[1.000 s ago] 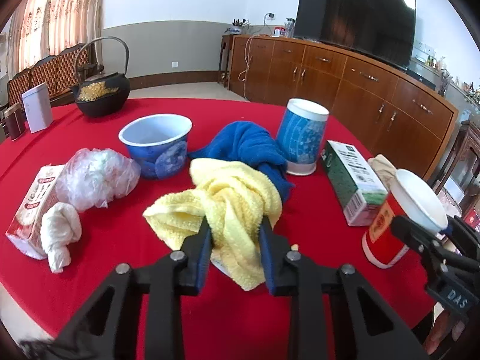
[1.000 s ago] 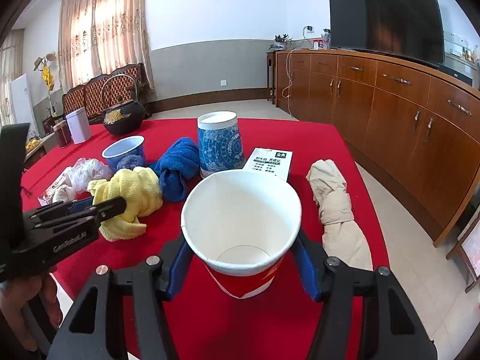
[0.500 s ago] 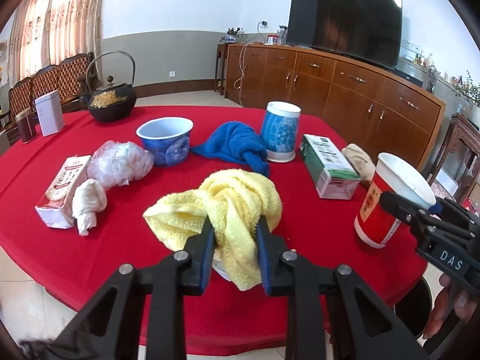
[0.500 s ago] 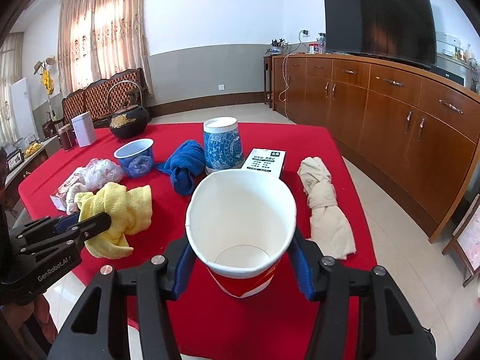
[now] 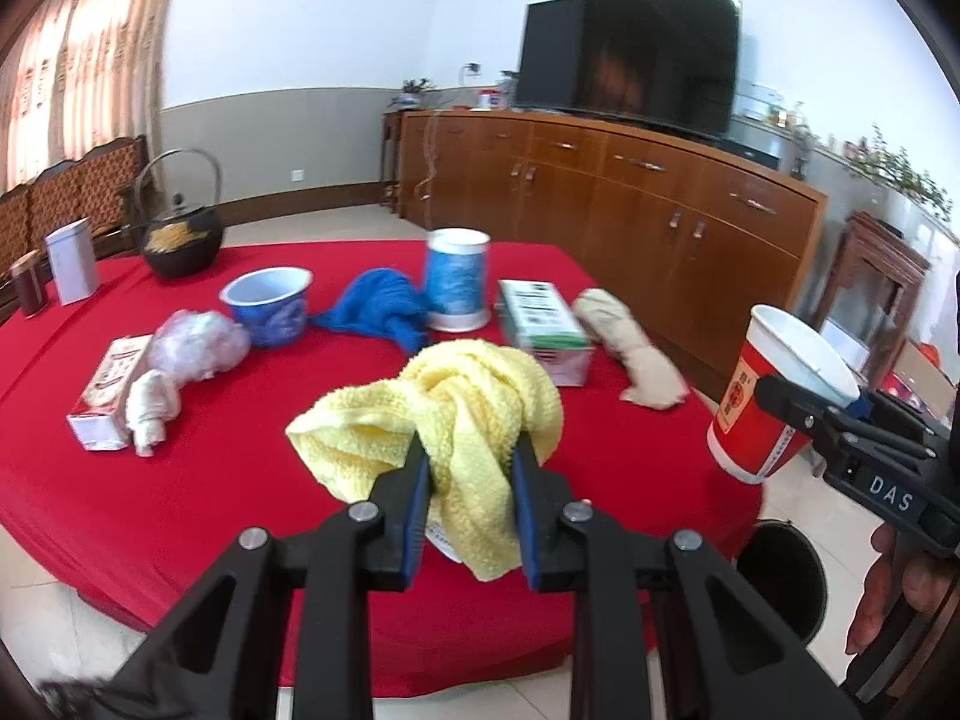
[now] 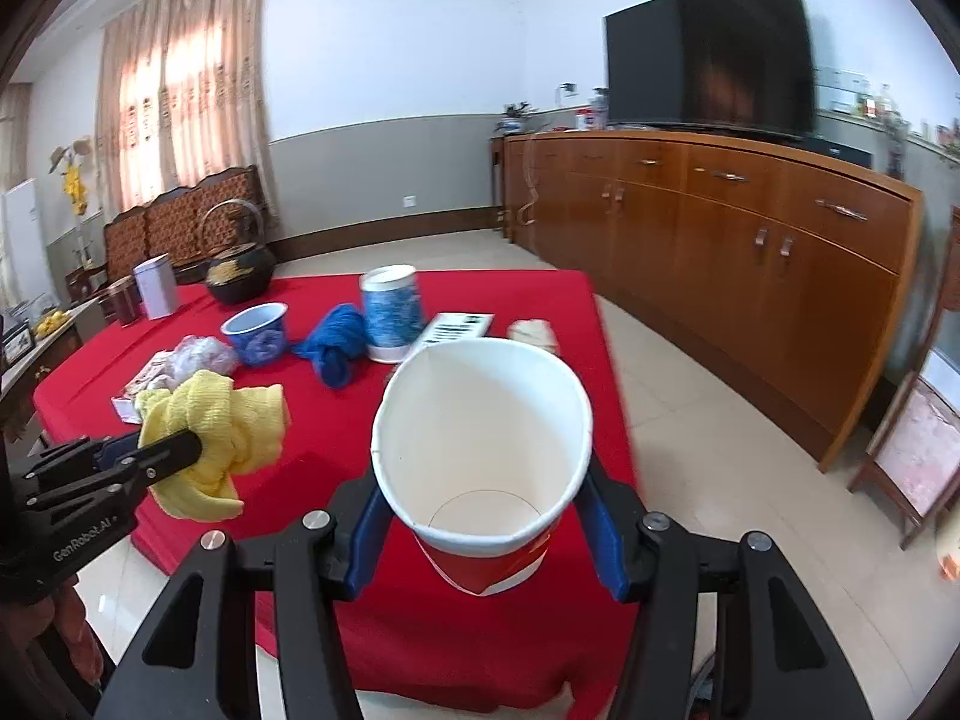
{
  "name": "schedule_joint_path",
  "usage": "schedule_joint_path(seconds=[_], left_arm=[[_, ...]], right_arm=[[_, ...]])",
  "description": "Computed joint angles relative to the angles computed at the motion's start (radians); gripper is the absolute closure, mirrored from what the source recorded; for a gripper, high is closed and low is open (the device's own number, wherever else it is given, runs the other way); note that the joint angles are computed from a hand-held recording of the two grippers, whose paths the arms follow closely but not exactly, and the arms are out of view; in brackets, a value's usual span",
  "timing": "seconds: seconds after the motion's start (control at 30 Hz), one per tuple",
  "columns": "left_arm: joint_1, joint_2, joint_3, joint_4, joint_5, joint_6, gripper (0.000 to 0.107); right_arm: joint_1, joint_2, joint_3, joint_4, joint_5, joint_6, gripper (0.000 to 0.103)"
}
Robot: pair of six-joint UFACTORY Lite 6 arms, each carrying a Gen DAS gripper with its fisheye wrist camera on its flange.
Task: Collect trash
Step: 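Carry the paper cup and yellow cloth in both tools over the black bin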
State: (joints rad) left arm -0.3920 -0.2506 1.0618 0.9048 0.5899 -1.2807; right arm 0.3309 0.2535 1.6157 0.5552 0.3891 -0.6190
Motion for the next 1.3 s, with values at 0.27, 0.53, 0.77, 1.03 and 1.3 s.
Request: schedule_joint_path(seconds=[0.27, 0.53, 0.77, 1.03, 1.3], left_arm=[[-0.180, 0.145, 0.125, 0.051, 0.015, -0.072, 0.081], [-0.313, 0.381, 0.344, 0.018, -0.011, -0.038, 0.081], [-0.391, 0.592, 0.581, -0.077, -0.009, 0.084, 0.081], [-0.439, 0.873, 0.894, -0.284, -0.002, 0.272, 0.081], [-0.463, 1.160, 1.215, -0.485, 0.067, 0.456, 0.081]], right_arm=[[-0.208, -0.128, -0.165, 0.137, 0.032, -0.180, 0.045], [-0.493, -0.187, -0.267, 0.276, 0.113, -0.413, 0.045], [-0.689, -0.163, -0.298, 0.355, 0.168, -0.566, 0.045], [-0.819, -0.029, -0.252, 0.379, 0.211, -0.705, 0.045], [-0.879, 0.176, -0.107, 0.324, 0.287, -0.849, 0.045]])
